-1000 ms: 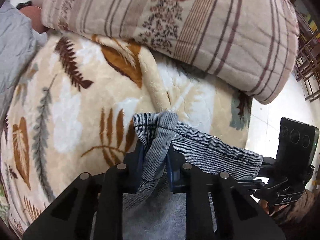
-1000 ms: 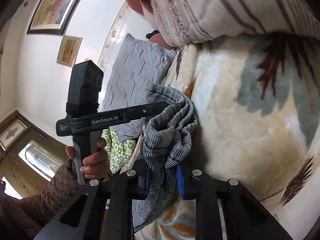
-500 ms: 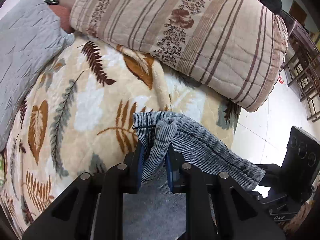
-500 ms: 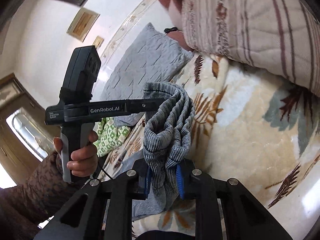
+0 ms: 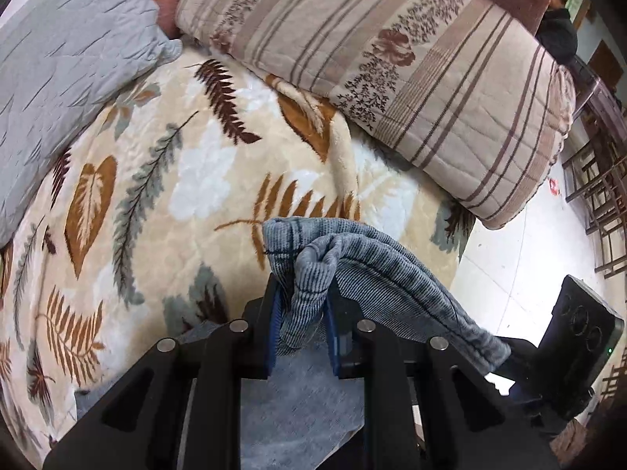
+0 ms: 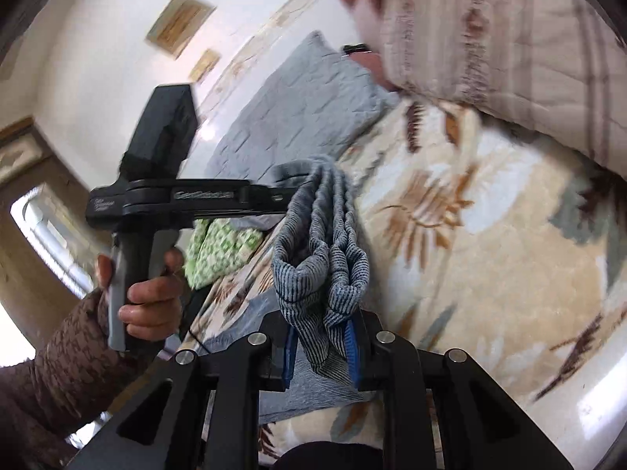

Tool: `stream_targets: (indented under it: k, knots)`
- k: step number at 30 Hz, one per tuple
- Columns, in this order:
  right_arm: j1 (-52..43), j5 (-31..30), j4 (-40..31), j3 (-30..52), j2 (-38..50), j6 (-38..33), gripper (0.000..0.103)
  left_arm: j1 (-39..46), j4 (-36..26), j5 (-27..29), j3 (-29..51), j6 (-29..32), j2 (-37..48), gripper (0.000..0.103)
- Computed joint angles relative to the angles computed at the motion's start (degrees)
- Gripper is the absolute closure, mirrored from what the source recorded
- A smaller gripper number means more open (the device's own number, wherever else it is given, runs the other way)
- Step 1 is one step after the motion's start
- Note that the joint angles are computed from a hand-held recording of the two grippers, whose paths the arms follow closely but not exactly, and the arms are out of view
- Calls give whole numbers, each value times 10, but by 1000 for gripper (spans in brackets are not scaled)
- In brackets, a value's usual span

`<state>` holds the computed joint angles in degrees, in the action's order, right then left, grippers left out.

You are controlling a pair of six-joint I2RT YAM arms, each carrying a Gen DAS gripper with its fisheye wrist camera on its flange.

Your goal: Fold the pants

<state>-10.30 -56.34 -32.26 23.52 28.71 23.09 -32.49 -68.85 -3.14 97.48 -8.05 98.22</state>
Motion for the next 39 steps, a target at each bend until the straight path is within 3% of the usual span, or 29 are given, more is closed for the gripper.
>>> stream_targets:
  k: [5, 9, 10, 12, 14, 18, 19, 20, 21, 22, 23, 25, 32, 39]
  knots:
    - [-120, -34, -6, -29, 99, -71, 79, -22, -30, -28, 102, 4, 136, 68]
    - [-150, -49, 15, -49, 185, -116, 77, 16, -79, 44, 187, 16, 231, 57]
    - [-153, -55, 27, -54, 195, -115, 76, 27, -94, 62, 212, 27, 254, 53]
    - [-156, -69, 66, -65, 222, -98, 61, 36, -114, 76, 248, 48, 285, 43]
    - [-159, -93, 122, -81, 245, -60, 53, 37, -131, 69, 284, 73, 314, 32]
    - [-153, -98, 225, -109, 249, 17, 53, 29, -150, 68, 339, 99, 358, 30]
    - [-150, -94, 243, -113, 251, 27, 54, 29, -145, 76, 337, 103, 357, 30]
    - [-144, -83, 249, -112, 255, 29, 62, 28, -125, 88, 312, 112, 343, 32]
    - [-140, -76, 248, -109, 259, 25, 76, 27, -116, 100, 298, 119, 333, 54]
    - [-137, -68, 247, -106, 259, 22, 79, 30, -111, 123, 284, 128, 324, 72]
    - [-131, -58, 250, -107, 252, 26, 79, 28, -94, 122, 257, 124, 305, 72]
    - [-121, -45, 247, -106, 233, 29, 80, 25, -60, 109, 206, 128, 266, 86]
    - [-100, -25, 126, -50, 141, -13, 81, 38, -19, 118, 111, 118, 148, 89]
    - [9, 65, 67, 0, 54, 15, 83, 59, -20, 94, 49, 97, 42, 89]
